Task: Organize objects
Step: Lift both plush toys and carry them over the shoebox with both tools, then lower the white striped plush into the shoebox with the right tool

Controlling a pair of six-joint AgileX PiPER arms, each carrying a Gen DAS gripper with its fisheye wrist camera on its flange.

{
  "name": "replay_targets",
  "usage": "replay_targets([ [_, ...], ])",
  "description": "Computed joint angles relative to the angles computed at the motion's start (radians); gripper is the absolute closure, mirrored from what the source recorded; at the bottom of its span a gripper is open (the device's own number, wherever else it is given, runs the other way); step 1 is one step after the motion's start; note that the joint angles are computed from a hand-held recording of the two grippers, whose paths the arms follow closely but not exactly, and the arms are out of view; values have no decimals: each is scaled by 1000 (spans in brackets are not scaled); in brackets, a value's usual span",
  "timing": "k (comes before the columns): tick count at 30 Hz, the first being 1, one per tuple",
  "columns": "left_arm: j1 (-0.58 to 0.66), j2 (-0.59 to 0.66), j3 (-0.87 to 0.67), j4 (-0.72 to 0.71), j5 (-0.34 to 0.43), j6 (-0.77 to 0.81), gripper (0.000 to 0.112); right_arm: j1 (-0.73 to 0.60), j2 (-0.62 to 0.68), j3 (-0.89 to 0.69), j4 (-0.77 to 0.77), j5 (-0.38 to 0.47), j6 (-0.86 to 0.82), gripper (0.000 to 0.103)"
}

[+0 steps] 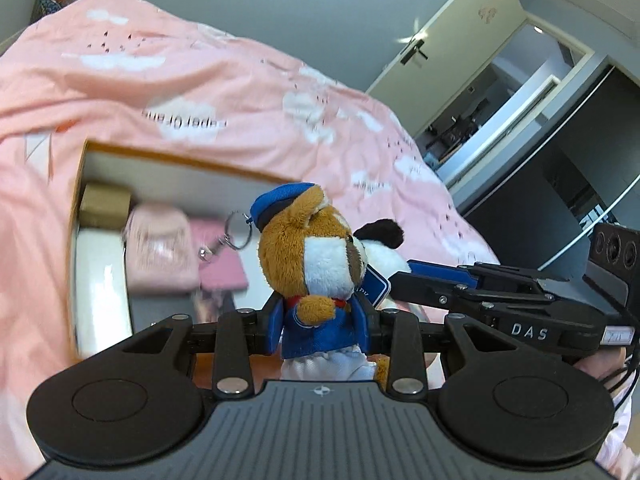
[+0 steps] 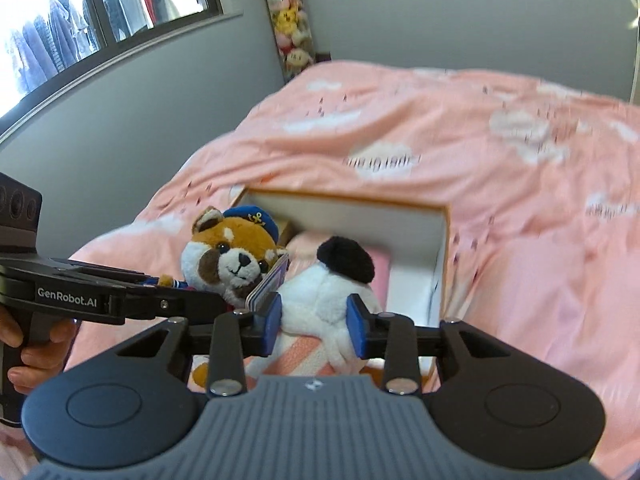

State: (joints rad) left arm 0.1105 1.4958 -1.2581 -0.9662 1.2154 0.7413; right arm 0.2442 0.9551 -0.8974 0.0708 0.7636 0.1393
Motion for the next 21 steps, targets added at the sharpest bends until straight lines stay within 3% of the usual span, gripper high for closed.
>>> replay_targets([
  [1,-21,26,-25,1,-18,-10,72,-12,20,-14,2,-14,-19,74],
  [2,-41,56,-48,2,-35,-22,72,-39,47,-26,32,-30,-67,99],
  [3,-62,86,-72,5,-46,-35,72,-77,74,-36,95,-42,-137,103],
  [5,-105,160,-120,7,-64,-47,72,-136,149,-68,200,-47,-270,103],
  [9,-172,253,-158,96,-133,-125,72,-152,294,-102,174,-95,-260,103],
  [13,-161,269,-146,116,-149,-120,72,-202,364,-94,239,-83,-332,103],
  [15,-156,281,-157,137,-161,-131,72,-215,395,-95,244,-70,-353,97],
  [21,-144,327,-207,171,-147,-147,72,-207,504,-177,157,20,-331,94],
])
